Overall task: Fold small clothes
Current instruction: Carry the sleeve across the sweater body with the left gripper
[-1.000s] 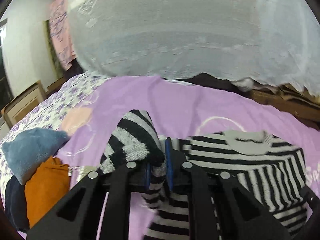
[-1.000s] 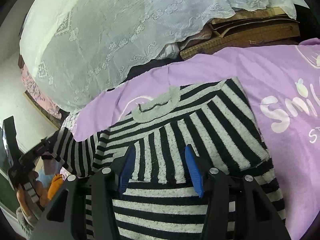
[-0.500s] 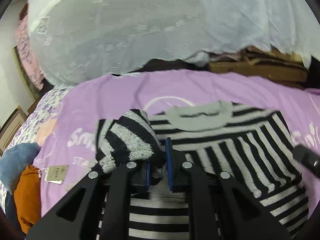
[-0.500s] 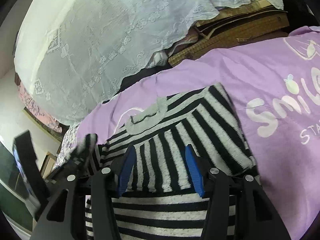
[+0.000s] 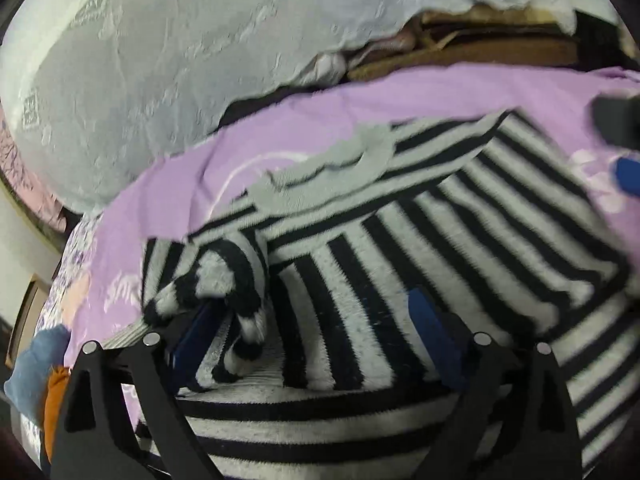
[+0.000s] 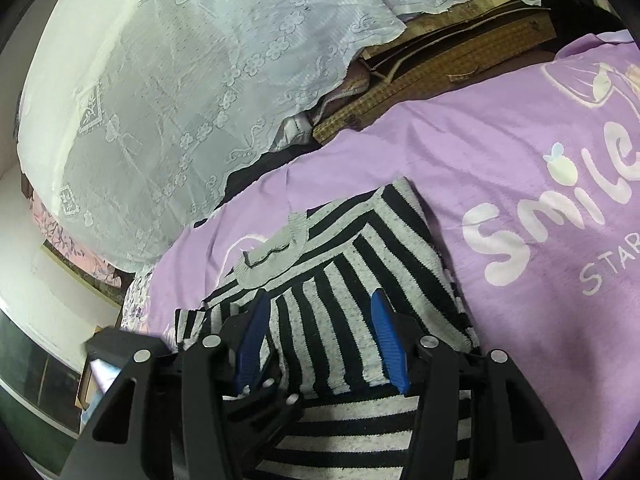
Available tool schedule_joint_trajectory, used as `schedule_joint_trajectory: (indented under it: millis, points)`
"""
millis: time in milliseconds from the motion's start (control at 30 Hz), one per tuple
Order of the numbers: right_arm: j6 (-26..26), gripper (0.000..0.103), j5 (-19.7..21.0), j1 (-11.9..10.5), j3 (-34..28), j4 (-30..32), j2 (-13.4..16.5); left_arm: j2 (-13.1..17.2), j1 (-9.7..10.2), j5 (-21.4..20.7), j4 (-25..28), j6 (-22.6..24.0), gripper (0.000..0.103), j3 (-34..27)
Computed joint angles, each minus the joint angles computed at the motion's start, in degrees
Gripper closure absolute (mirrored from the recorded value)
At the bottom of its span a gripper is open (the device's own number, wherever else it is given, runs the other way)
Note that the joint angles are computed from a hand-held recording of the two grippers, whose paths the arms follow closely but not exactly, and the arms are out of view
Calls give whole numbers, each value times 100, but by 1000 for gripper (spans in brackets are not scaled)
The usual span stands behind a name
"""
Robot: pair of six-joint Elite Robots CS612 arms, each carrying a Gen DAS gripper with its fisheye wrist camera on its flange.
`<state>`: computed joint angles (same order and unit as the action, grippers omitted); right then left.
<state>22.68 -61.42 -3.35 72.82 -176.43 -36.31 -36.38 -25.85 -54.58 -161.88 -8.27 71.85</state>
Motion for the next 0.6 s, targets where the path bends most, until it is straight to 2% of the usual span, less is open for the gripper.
schedule_joint_trajectory:
  millis: [100,133,200,267,333,400,467,500,600]
  points:
    - [84,50,-20,-25,2,-19,-2,-178,-48,79,-595,387,5,301]
    - [94,50,-20,-26,5,-26,-7,-256,-65,195,-842,544,5,446]
    - [6,50,-3,-12,17,-10,-22,-439,-39,137,-1021,624,5,691]
    - [-316,50,34,41,19,107,-50,-585,2,38,-1242,657,5,910]
    - [-702,50,47,114,38,223,-85,-694,77,199,-1397,585,5,1097]
    - [-1294,50,26,231,58,396,-128,-777,201,323,-1279,250,5,1205]
    - [-1856,50,-10,340,104,507,-174,-882,402,314,-905,-444,5,1282]
    - [-2140,50,-62,402,130,553,-196,-946,532,264,-662,-939,5,1324]
    - [-3050,50,-182,607,211,682,-253,-1061,753,183,-447,-1714,5,1448]
